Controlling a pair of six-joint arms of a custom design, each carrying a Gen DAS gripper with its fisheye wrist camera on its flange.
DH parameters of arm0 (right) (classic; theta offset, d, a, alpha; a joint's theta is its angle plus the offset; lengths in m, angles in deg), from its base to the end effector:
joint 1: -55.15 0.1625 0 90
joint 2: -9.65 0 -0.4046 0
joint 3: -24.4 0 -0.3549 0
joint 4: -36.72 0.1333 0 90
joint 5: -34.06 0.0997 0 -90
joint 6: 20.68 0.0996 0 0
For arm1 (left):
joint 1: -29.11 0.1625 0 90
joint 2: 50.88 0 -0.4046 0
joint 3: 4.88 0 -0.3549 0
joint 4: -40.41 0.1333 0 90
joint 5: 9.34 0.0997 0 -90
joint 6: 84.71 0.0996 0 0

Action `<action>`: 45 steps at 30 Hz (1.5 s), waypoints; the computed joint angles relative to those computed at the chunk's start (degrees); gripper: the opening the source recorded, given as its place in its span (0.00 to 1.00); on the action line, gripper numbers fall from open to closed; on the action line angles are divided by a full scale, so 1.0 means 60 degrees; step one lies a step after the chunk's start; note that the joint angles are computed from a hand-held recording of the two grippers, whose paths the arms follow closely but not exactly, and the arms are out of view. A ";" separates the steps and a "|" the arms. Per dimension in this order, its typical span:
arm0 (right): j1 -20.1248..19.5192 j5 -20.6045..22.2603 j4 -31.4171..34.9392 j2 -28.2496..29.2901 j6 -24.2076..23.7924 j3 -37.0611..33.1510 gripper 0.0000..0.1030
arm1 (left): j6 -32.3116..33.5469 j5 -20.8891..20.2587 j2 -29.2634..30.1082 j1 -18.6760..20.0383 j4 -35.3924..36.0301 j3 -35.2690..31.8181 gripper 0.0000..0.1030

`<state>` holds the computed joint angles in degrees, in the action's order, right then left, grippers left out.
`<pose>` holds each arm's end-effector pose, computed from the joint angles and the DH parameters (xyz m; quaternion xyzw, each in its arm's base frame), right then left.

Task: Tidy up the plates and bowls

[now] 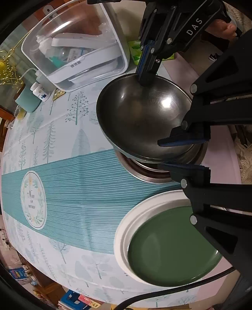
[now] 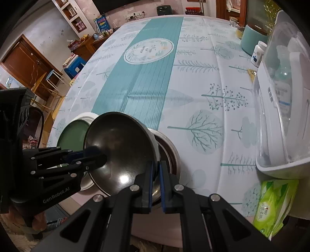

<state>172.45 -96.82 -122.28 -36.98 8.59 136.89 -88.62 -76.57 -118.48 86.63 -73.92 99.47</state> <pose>0.3021 -0.4368 0.0630 -0.0257 -0.9364 0.1880 0.2952 -0.1322 -0.5277 0.2131 0.2612 0.9392 0.0395 0.2195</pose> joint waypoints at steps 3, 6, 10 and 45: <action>0.0006 0.0057 -0.0011 0.0028 0.0044 0.0067 0.06 | 0.0022 -0.0032 -0.0015 0.0052 0.0005 0.0027 0.12; 0.0000 0.0114 0.0011 0.0049 0.0094 0.0101 0.06 | 0.0043 0.0007 -0.0019 0.0054 0.0028 0.0072 0.12; -0.0037 0.0118 0.0031 0.0120 0.0150 0.0133 0.06 | 0.0043 0.0069 0.0016 0.0074 0.0129 0.0156 0.12; 0.0023 -0.0063 0.0485 0.0007 0.1099 0.0285 0.31 | 0.1059 0.0068 -0.0302 -0.0047 -0.0285 0.0359 0.69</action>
